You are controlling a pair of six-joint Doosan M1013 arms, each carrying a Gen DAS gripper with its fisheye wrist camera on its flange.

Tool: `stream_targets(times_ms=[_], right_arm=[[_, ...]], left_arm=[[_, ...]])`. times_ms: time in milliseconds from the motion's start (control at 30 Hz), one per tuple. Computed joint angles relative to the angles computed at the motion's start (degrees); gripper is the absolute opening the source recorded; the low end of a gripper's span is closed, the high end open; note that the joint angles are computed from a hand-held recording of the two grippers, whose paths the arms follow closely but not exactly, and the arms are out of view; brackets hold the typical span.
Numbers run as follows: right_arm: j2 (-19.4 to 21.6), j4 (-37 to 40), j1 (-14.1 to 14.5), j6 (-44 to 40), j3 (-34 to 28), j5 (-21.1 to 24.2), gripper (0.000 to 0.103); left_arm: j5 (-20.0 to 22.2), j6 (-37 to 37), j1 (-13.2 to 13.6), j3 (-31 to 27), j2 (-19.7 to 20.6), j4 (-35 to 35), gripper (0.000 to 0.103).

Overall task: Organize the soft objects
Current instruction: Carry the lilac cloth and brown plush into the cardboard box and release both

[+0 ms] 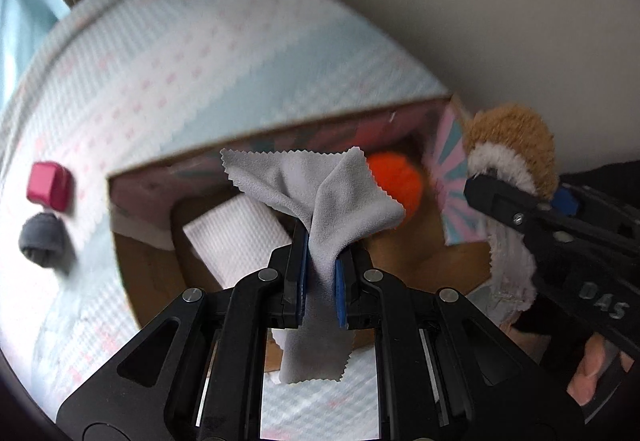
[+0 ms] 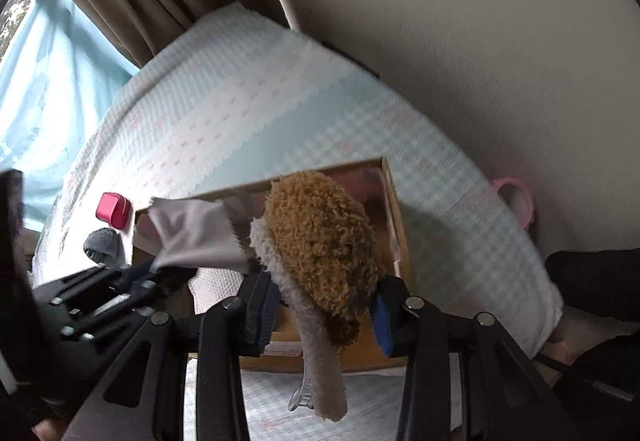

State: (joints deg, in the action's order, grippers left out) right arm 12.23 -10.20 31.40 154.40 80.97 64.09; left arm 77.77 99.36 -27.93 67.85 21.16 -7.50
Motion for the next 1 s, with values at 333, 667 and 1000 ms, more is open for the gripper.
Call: stream_targets(times_ms=[333, 667, 1000], right_arm=[[1.10, 7.46, -1.99, -6.43, 1.31, -5.19, 0.043], [0.32, 4.64, -1.58, -4.85, 1.87, -7.38, 0.102], [-0.80, -1.09, 1.28, -1.25, 0.28, -5.65, 0.102]], left_arm=[[3.01, -0.13, 0.58, 0.26, 1.35, 2.49, 0.010], [3.58, -1.57, 2.15, 0.68, 0.41, 3.24, 0.103], [2.93, -0.98, 3.79, 1.02, -3.03, 1.96, 0.103]])
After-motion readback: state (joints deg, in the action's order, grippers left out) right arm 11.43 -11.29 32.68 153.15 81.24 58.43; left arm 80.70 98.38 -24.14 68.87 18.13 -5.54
